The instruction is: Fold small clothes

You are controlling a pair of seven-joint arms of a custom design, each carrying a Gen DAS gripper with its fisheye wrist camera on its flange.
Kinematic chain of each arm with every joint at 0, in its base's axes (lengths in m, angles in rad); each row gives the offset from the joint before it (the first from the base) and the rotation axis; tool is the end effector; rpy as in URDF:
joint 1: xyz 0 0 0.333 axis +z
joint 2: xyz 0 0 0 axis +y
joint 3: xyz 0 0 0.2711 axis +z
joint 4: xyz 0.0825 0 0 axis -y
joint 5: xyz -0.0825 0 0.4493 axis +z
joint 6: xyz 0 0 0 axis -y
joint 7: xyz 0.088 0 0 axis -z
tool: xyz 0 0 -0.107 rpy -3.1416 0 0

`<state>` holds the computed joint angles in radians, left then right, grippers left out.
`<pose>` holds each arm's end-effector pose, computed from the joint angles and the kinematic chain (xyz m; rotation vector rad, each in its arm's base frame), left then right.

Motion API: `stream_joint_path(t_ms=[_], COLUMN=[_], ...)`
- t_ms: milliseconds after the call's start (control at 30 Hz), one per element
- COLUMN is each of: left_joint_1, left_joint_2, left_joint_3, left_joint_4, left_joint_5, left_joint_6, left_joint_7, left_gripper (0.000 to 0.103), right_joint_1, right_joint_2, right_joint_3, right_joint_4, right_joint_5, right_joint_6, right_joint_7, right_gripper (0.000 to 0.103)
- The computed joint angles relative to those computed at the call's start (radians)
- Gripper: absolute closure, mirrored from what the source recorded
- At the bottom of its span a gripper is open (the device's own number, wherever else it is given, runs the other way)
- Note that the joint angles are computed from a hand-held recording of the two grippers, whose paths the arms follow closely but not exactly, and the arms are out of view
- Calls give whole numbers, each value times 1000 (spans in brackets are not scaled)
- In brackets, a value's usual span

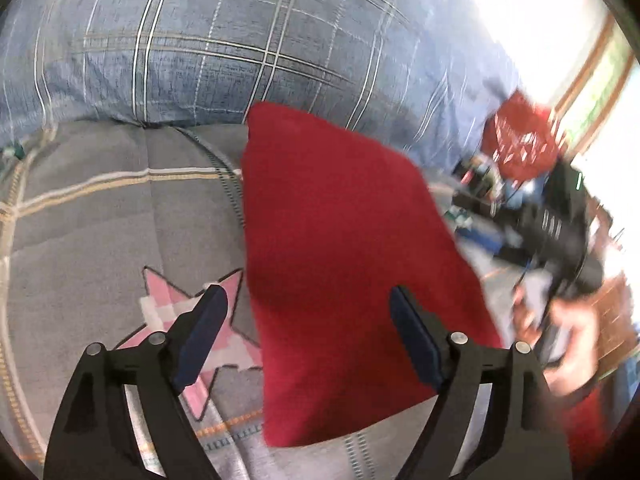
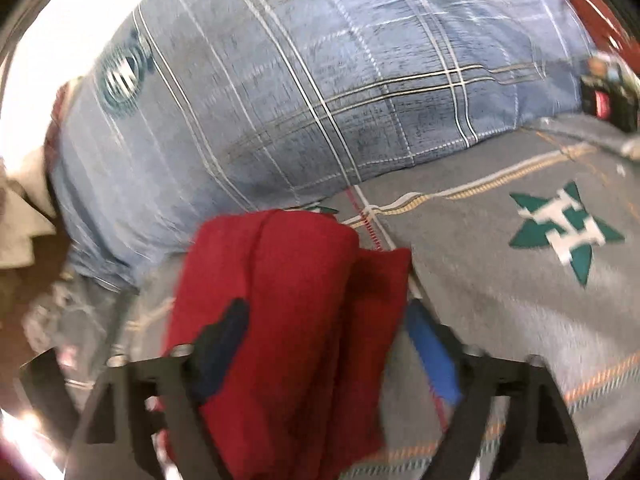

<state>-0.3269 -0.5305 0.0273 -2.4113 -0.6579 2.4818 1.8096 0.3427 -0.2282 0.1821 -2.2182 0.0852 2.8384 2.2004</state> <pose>0.4976 -0.1507 0.5107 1.8977 -2.1686 1.2156 0.5212 0.3014 0.5012 -1.4929 1.7547 -0.1928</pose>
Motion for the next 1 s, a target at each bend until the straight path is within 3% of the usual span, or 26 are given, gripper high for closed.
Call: stream_joint_path(t_ms=[67,200,267,333,400,500,567,733,900,1000], left_joint_1=[-8,14,25,31,49,62,63,65,81,88], left_joint_2=[33,123,170,188,182,167,140,-6,-216,-276], left_joint_3=[23,7,-3,-12,-43,-57,-51,-37,-11,-12], left_joint_4=[30,102,138,148,142,137,132,62,-78,-153], left_joint_5=[-39,-48,-68,-131,-119,-115,-122,-77,34,115], left_joint_6=[-22,-81,-126,-137,-114,-112,-126,-139,-166,-182], left_joint_7=[12,30,48,89,94,74,72,52,-23,-94], left_gripper=[19,19,19,19,19,34,47,47,47,46], right_joint_1=[27,82,88,83,34,26,43,66,143,136], right_joint_2=[-5,53,68,87,97,90,62,14,-10,27], right_joint_3=[-22,-62,-53,-36,21,32,19,36,20,47], right_joint_4=[-15,23,31,58,77,82,65,54,31,54], right_joint_5=[64,222,248,161,-61,-187,-149,-125,36,30], right_joint_6=[4,-37,-23,-42,-54,-51,-26,-4,29,-17], right_joint_7=[-45,-178,-220,-202,-81,17,-3,-25,-167,-154], right_gripper=[13,13,14,18,32,53,62,63,63,53])
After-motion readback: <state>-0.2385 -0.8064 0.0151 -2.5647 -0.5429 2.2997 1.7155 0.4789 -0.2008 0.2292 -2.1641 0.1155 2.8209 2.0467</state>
